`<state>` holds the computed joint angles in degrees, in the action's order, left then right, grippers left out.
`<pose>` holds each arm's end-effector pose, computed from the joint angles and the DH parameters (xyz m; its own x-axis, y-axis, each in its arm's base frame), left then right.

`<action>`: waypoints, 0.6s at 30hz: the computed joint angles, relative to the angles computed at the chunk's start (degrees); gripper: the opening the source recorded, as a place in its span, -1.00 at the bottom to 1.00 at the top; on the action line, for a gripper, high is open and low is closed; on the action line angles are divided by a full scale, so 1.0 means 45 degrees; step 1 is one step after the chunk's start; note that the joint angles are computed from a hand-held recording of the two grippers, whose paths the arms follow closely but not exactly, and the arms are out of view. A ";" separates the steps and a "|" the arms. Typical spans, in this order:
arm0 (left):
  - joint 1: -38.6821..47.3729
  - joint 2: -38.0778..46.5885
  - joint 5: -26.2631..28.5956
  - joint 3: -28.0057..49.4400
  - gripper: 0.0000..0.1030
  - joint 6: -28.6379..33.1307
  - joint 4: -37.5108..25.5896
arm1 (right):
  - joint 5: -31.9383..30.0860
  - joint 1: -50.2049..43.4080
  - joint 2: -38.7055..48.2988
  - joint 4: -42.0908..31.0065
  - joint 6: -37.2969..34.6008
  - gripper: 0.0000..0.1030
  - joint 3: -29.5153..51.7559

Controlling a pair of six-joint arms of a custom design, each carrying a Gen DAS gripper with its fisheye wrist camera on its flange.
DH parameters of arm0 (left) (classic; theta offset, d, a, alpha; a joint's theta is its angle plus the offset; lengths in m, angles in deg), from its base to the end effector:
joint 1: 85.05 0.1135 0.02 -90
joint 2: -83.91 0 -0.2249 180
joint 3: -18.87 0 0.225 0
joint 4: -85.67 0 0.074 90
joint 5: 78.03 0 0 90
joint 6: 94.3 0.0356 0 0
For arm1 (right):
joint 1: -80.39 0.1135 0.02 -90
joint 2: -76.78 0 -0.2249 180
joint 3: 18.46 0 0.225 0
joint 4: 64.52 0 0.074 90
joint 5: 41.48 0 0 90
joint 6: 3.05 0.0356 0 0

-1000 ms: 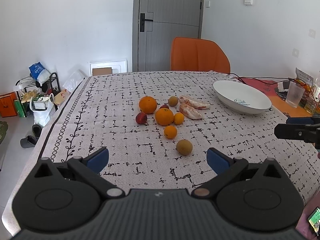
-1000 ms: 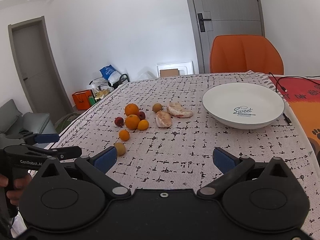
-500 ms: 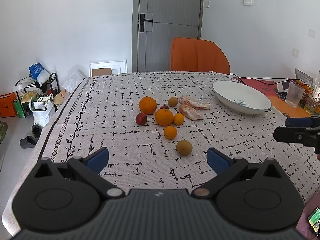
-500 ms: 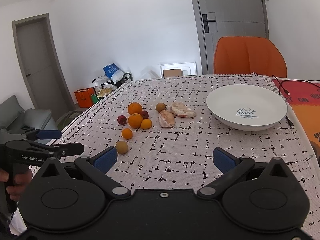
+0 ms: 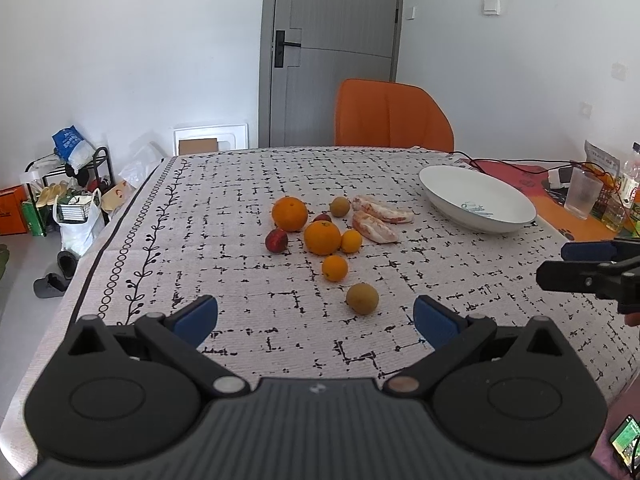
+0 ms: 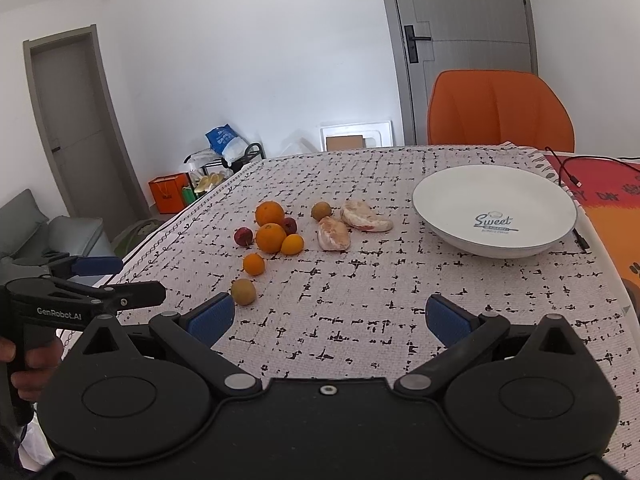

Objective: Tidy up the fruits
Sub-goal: 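Move the left gripper toward the brown round fruit near the cluster, then close the left gripper on the brown round fruit and lift it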

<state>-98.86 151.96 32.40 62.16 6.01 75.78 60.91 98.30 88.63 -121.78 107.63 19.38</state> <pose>0.2190 -0.0666 0.1668 -0.4533 0.2841 -0.8449 0.5932 0.8036 -0.0480 0.0928 0.0220 0.2018 -0.5065 0.1988 -0.8390 0.0567 0.9786 0.1976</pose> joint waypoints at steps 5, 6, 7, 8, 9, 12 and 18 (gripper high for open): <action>-0.0020 0.0503 0.0276 0.0021 1.00 -0.0054 0.0500 | -0.0001 -0.0126 0.0265 0.0450 0.0045 1.00 -0.0268; -0.0052 0.0647 0.0281 0.0021 1.00 -0.0083 0.0655 | -0.0090 -0.0222 0.0393 0.0591 0.0033 1.00 -0.0325; -0.0121 0.0813 0.0229 0.0045 1.00 -0.0133 0.0798 | -0.0204 -0.0340 0.0500 0.0695 -0.0026 1.00 -0.0373; -0.0187 0.1011 0.0187 0.0090 1.00 -0.0165 0.0924 | -0.0295 -0.0417 0.0691 0.0861 -0.0104 1.00 -0.0441; -0.0247 0.1202 0.0188 0.0141 1.00 -0.0163 0.1028 | -0.0419 -0.0506 0.0852 0.1009 -0.0196 1.00 -0.0509; -0.0323 0.1740 0.0294 0.0190 0.99 -0.0144 0.1518 | -0.0835 -0.0922 0.1378 0.1492 -0.0382 1.00 -0.0696; -0.0456 0.2812 0.0398 0.0496 0.96 -0.0260 0.2178 | -0.1584 -0.1762 0.2288 0.2766 -0.0520 1.00 -0.1098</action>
